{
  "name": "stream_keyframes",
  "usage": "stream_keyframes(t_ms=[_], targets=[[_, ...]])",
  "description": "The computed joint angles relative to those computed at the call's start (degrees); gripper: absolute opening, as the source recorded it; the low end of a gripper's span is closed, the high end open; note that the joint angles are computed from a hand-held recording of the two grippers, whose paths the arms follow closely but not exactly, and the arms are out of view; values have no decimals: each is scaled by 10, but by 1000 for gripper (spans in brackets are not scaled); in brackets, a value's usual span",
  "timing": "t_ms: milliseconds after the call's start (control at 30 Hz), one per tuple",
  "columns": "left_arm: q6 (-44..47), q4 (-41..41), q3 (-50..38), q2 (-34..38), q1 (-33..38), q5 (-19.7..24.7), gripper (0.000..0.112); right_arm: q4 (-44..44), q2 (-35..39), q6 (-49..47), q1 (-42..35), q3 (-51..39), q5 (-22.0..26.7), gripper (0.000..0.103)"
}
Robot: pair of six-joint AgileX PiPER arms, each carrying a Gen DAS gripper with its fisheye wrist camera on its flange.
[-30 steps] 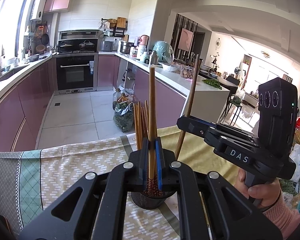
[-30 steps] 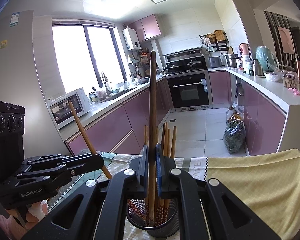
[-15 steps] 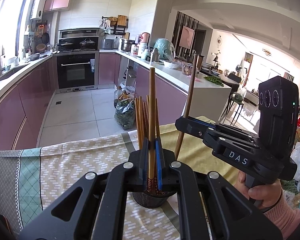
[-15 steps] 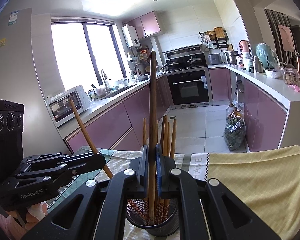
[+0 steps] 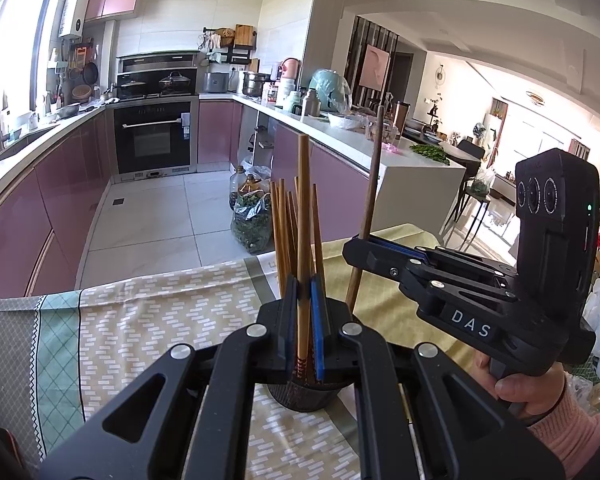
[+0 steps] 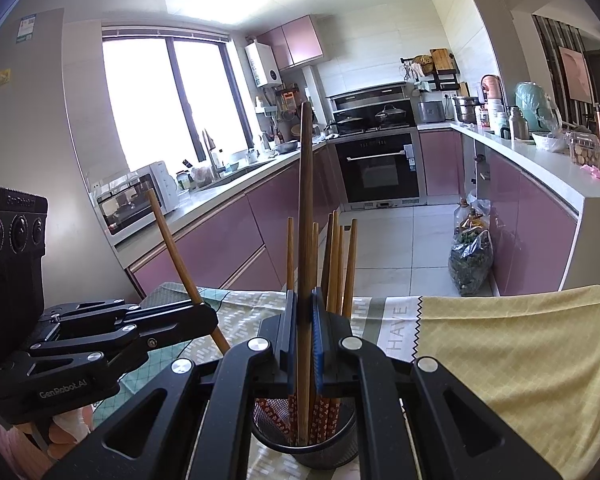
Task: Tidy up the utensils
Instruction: 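Lower both held chopsticks down into the black mesh cup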
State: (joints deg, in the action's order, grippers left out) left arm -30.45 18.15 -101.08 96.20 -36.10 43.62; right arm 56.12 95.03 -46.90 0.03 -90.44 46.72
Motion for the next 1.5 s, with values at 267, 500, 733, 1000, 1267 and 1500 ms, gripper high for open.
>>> stream_keyframes(t_ms=[267,500,733,1000,1267,1500], targets=[[2,1,5,0,0,-2,7,-6,6,4,4,-2,-3,6],[2,2,19,0,2,-9,7,-9,10,4,6,1,-6,6],[12,-5,22,2,6,-12,7,-14,12,4,9,7,-10,6],[19,-8,16,13,8,-12,7,-20,18,8,13,5,-12,6],[25,-10,9,21,10,-13,7,-35,25,20,19,-2,-12,6],[28,-11,2,28,11,-11,7,-40,26,21,20,2,-12,6]])
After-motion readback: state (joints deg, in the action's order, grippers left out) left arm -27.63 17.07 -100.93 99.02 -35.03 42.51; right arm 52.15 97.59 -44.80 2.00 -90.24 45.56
